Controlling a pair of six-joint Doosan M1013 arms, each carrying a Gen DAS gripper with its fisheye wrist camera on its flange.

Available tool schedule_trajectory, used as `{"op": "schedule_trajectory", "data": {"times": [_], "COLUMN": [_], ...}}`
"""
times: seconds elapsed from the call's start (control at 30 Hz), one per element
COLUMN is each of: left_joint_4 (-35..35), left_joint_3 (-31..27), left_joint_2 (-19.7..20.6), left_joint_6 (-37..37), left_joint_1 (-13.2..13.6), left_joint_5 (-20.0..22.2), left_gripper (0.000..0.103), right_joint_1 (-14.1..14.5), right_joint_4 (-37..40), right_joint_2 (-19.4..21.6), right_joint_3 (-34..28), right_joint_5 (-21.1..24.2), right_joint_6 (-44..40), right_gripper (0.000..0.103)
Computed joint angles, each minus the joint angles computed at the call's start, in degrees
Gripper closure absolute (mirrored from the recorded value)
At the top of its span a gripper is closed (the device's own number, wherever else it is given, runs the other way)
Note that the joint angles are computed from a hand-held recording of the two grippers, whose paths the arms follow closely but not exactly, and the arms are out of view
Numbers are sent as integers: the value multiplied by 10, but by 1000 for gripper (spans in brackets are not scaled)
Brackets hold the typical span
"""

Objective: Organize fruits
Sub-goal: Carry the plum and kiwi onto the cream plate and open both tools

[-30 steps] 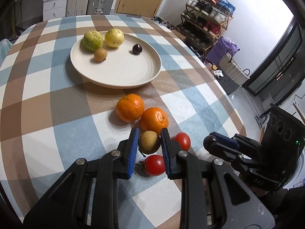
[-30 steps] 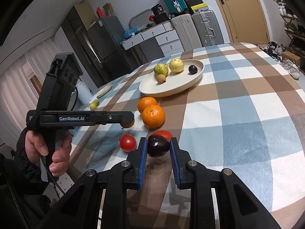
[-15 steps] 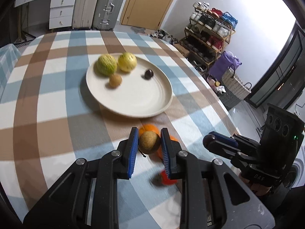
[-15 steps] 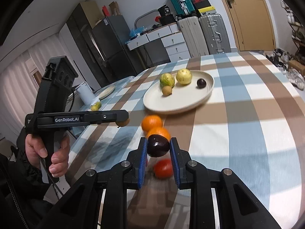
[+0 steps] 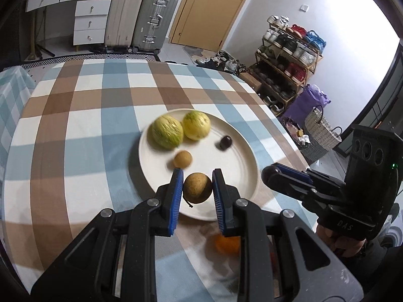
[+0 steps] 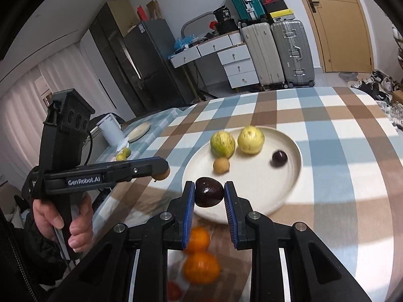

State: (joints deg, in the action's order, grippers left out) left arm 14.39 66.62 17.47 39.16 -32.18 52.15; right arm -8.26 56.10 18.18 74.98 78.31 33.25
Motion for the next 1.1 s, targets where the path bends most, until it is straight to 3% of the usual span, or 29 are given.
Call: {"op": "schedule_trajectory", "data": {"times": [0.5, 0.97, 1.07, 1.1], "left_joint_4": [-61, -96, -71, -65], "left_joint_3": [-3, -13, -15, -17], "left_joint_2": [35, 51, 51, 52], "left_joint_6": [49, 93, 76, 72], "left_joint_1": [48, 58, 55, 55], "left_joint_5": [-27, -33, -28, -24], "left_gripper": [82, 82, 80, 76], "right_joint_1": [55, 74, 75, 72], "right_joint_4": [-66, -107, -105, -96], "right_joint_2": [76, 87, 87, 86], "right_joint_3": [-92, -100, -101, -100], "right_joint_5": [-7, -23, -26, -27], "right_joint_6": [90, 119, 122, 122], "right_gripper": [79, 79, 68, 56]}}
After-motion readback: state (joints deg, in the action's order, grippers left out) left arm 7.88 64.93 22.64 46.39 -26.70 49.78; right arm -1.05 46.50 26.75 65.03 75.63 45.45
